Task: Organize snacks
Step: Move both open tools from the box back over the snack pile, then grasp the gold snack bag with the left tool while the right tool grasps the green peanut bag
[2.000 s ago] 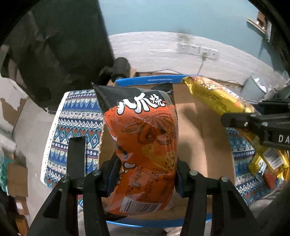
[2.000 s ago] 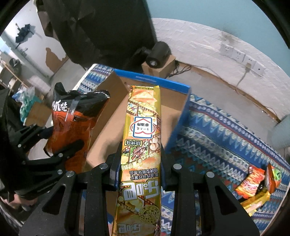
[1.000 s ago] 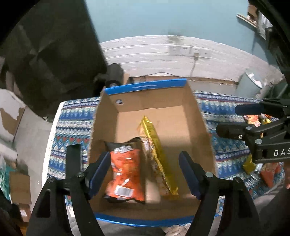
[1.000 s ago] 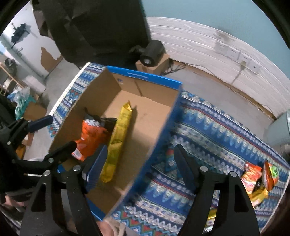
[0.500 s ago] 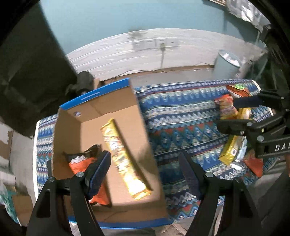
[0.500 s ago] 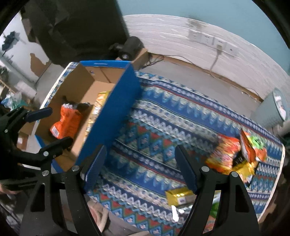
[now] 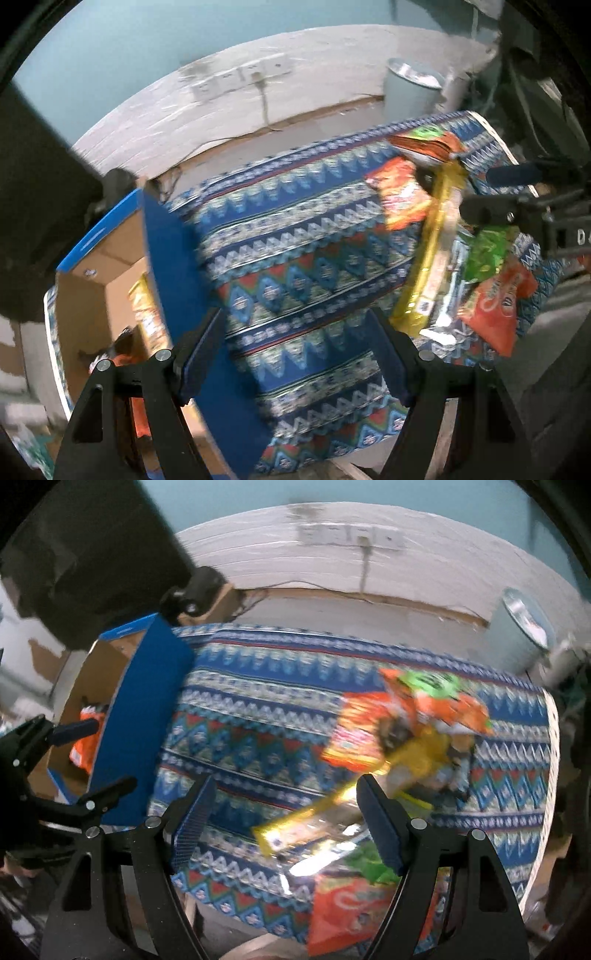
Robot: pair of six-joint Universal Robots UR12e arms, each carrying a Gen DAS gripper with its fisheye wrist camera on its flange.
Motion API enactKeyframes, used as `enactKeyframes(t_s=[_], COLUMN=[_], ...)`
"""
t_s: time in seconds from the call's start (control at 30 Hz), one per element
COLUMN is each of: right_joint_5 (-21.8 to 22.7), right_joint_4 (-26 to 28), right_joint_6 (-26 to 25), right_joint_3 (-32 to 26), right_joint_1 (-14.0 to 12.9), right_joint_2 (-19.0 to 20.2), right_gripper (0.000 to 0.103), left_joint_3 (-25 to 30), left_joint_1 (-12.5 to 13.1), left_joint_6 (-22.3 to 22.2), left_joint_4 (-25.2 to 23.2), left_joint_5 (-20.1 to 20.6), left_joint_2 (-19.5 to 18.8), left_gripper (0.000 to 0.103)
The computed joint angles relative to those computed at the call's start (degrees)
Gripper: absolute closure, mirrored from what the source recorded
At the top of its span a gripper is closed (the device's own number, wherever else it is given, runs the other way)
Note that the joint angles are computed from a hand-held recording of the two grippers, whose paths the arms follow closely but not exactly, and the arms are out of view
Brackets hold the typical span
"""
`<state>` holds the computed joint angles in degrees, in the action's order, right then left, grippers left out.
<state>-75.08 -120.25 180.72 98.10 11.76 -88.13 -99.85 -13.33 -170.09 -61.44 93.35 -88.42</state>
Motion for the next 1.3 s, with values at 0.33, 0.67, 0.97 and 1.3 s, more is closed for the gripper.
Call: enactKeyframes(t_s=[0.33,0.67,0.97,1.3], right_joint_5=[-0.62,-1.11,-2.08,3.66], right_joint_4=[0.43,2.86,4.41,4.04], right_joint_6=[2.81,3.47,3.45,9.94], right_joint_3=[4.75,8.82,10.12,10.37], right_joint_1=[-5.81,-7.97,-6.87,-8.67], right_joint_2=[-2.94,-5.84,-5.93,-3.48], right_gripper=[0.025,0.025,0.025,0.023], left_joint_3=[2.96,4.81,4.92,4.54], left_joint_1=[-3.46,-4.62,-6.02,-6.41], left_joint_6=[1.75,0.83,0.7,-1.04], left_joint_4=[-1.41,-5.31,-5.83,-5.4], left_joint_5=[-0.11,-2.48,-2.61,-0.41], left_joint_2=[-3.83,-6.44,-7.45,-8.69], left_gripper=[0.024,0.024,0.024,0.024])
